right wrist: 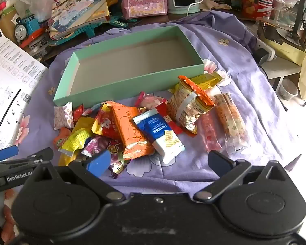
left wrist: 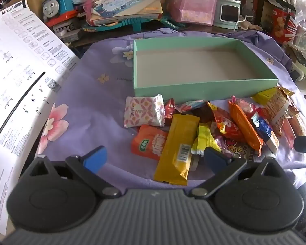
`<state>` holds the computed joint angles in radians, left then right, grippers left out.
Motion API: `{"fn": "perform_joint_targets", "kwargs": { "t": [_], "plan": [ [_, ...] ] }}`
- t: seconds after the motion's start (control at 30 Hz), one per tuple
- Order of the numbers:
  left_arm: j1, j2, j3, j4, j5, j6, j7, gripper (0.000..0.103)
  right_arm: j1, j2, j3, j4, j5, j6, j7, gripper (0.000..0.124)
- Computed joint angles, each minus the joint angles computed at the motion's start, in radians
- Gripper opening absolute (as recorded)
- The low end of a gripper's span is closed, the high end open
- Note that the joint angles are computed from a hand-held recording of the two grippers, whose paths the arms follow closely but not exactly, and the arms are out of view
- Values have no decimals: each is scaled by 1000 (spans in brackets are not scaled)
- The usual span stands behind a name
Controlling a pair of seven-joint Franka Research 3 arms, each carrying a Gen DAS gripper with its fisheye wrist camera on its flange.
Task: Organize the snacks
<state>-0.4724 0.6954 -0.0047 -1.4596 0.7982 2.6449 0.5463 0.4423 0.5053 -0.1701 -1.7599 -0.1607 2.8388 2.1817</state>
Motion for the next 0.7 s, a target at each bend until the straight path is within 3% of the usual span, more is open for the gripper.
{"fn": "perform_joint_targets", "kwargs": {
  "t": [0.37, 0.7],
  "plan": [
    [30, 5, -28, -3, -71, 13, 45, 103, -1, -18, -3, -16, 1, -10, 2, 103],
    [20, -2, -12, -20, -77, 40, 32, 103, -6, 9, 9, 17, 5, -26, -7, 103]
  ]
}}
